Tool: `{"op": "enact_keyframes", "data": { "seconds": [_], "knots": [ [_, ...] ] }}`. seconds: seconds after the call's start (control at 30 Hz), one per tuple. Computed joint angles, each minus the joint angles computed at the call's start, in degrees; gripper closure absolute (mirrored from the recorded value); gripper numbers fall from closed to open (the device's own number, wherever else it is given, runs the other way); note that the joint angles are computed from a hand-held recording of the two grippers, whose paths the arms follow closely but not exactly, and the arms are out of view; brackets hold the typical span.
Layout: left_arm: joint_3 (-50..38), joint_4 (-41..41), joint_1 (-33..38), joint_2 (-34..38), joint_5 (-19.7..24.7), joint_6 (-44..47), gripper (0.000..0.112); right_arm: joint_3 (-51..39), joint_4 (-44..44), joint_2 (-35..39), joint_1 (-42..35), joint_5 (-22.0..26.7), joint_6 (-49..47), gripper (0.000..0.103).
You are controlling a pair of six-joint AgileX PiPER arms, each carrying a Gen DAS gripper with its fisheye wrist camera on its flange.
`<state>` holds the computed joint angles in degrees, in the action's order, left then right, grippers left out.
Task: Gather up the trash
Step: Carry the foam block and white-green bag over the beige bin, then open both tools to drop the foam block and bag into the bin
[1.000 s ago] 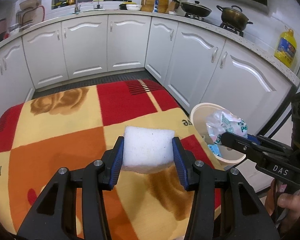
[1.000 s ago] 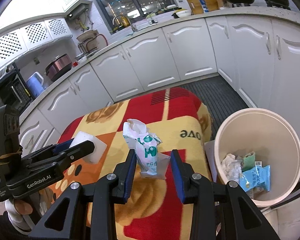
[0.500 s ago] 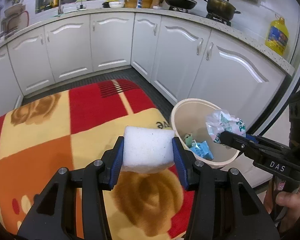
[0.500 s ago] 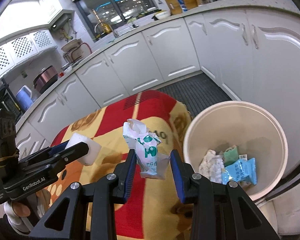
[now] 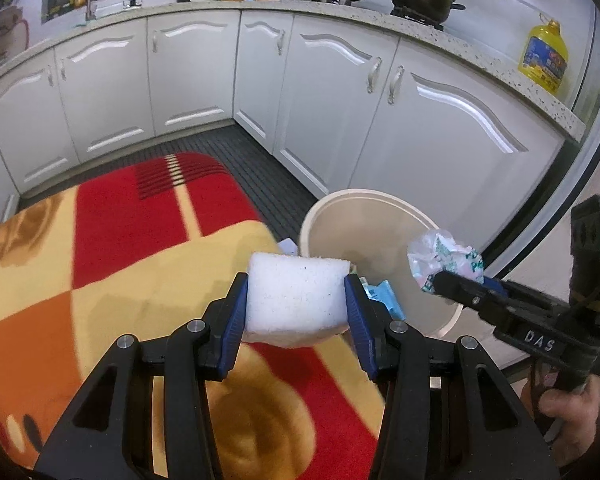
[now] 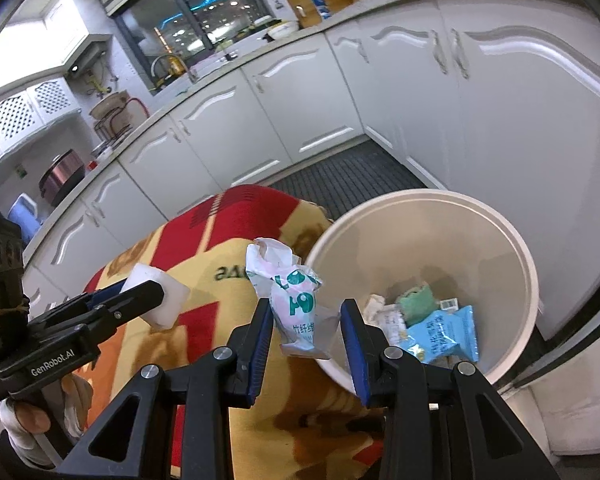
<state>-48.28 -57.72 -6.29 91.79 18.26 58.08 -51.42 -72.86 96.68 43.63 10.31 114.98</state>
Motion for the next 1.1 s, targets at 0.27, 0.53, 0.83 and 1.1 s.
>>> {"op": "enact_keyframes", "data": {
  "seconds": [0.27,0.53,0.83,1.1],
  "knots": [
    [-9.0,-0.3,-2.7,10.0,4.7,-3.2,0.067,1.4,-0.2,2.5,-4.4,-2.2,-0.1,0.070],
    [-17.3,3.4,-5.8,17.6,6.9,-8.3,0.056,0.1,14.0,5.4,-7.3,0.3,-15.9,0.053],
    [-18.3,5.1,-6.0,19.4,6.7,-9.7,0.043,3.8,6.2,4.3,-7.1,0.0,-6.5,0.041],
    [-9.8,-4.2,-5.6,12.4,-1.4,0.0,0.043,3.1,6.1,3.7,-3.2,4.6,-5.3,0.033]
  ]
}}
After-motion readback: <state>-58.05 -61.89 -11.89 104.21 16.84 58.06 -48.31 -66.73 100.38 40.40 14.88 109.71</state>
